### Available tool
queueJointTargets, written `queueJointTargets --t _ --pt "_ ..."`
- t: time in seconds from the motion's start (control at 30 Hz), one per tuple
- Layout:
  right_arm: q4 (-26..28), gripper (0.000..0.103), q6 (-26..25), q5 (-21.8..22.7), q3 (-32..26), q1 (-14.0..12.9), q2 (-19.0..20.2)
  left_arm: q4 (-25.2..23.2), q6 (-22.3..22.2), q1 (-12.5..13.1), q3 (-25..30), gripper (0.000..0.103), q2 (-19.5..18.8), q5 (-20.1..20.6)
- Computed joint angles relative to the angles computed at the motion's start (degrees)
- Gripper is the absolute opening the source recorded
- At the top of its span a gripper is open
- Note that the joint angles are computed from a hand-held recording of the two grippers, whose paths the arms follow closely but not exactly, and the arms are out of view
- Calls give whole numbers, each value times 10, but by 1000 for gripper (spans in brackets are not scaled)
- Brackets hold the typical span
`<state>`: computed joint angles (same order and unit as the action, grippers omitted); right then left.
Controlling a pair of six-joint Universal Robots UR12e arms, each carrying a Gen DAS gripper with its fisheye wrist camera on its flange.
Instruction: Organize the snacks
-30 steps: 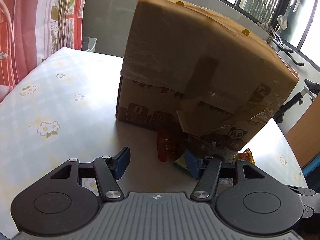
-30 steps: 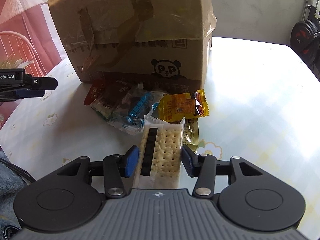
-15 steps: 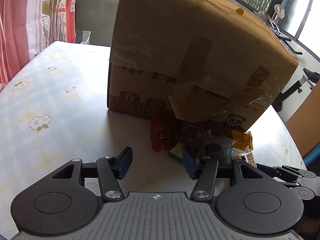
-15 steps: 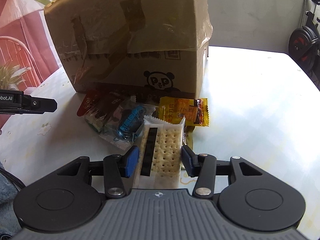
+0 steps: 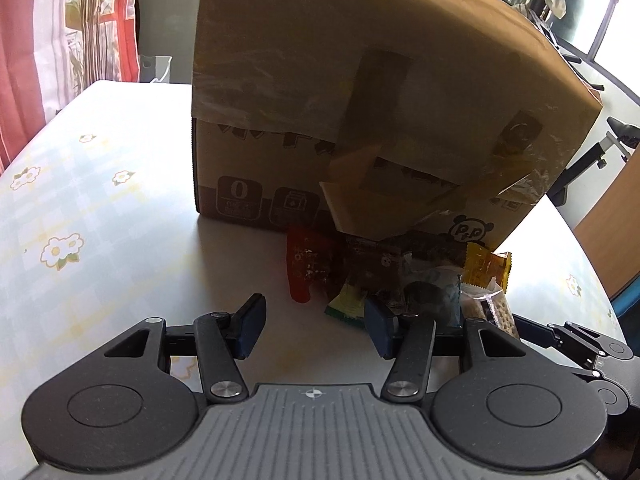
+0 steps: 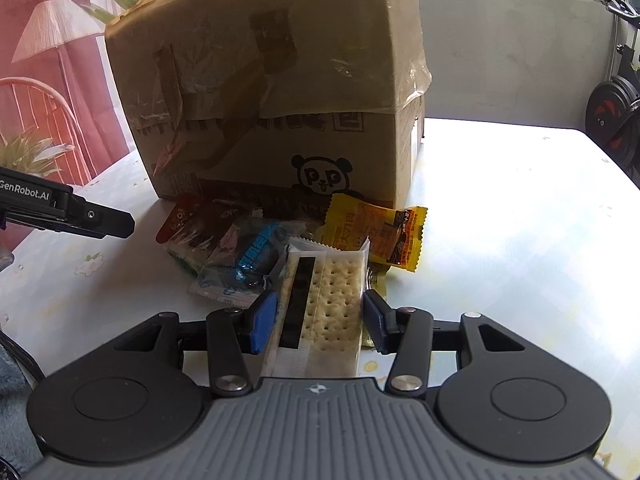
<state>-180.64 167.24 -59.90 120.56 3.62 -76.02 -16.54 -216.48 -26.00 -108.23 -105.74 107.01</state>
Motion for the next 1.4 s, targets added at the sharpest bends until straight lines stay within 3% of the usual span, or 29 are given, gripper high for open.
queueJointTargets --t 0.43,0.77,1.07,1.4 --pt "-25 51 30 44 9 -17 7 -14 55 3 56 56 -47 -29" --pt "-27 51 36 54 9 -21 9 -31 59 -5 88 52 -78 12" --pt "-28 51 37 51 10 -19 8 -20 61 -9 77 52 -77 2" --pt "-28 51 35 49 10 -19 8 18 31 -21 35 36 -56 30"
